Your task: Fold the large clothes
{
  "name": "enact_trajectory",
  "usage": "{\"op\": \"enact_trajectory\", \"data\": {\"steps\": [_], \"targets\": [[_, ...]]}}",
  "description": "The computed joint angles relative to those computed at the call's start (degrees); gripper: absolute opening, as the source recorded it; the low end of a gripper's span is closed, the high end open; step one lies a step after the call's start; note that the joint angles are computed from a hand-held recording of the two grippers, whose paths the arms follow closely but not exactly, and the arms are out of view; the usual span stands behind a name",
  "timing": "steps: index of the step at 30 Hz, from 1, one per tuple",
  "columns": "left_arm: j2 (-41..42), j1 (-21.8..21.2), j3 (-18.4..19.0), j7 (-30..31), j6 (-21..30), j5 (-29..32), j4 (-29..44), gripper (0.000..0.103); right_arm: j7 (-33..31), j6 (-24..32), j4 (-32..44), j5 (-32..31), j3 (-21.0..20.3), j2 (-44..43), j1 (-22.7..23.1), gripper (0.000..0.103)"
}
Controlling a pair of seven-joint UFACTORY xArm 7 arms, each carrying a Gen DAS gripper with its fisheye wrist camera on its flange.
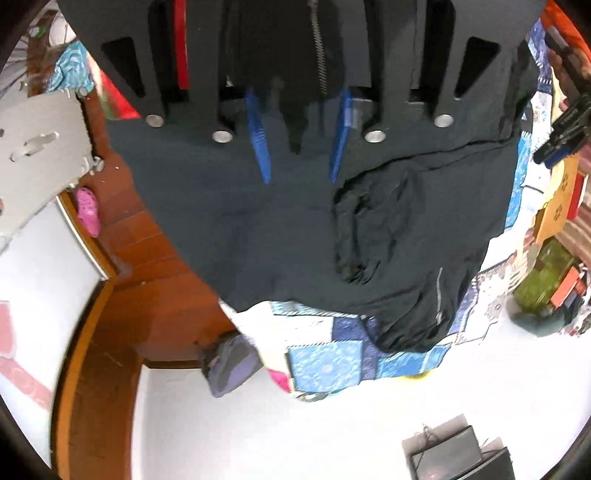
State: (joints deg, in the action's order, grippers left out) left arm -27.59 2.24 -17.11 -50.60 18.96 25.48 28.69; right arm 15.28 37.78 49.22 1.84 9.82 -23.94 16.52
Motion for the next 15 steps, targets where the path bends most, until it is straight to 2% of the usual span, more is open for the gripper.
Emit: {"op": "enact_trajectory", "data": {"steps": [2, 4, 5, 9, 15], "targets": [[-0.57, 0.07, -0.52, -0.22, -1.03, 0.56, 0.67, 0.059, 0.97, 0.46, -0.4, -0.36, -0.21, -1.35, -0.72, 0.044], [-0.57, 0.45, -1.12, -0.37, -1.74, 0.99, 1.52, 0.062, 2.16, 0.99, -0.84, -0.46, -0.4, -2.57, -1.45, 0.064], [-0.51, 0.84, -1.73, -0.67, -2.16, 1.44, 2.07, 0.063, 3.03, 1.01, -1.33, -0.53, -0.46, -3.28, -1.96, 0.07], [0.49, 1.34, -2.78, -1.16, -3.69, 2.12, 3.54, 0.066, 5.38, 1.94, -3.68, 0.4, -1.93, -5.41, -3.55, 0.071], [3.33, 0.78, -3.24, -1.64, -4.27, 1.83, 4.9, 0.066, 6.44, 2.55, -7.3, 5.65, -5.9, -5.29, -5.18, 0.071]]}}
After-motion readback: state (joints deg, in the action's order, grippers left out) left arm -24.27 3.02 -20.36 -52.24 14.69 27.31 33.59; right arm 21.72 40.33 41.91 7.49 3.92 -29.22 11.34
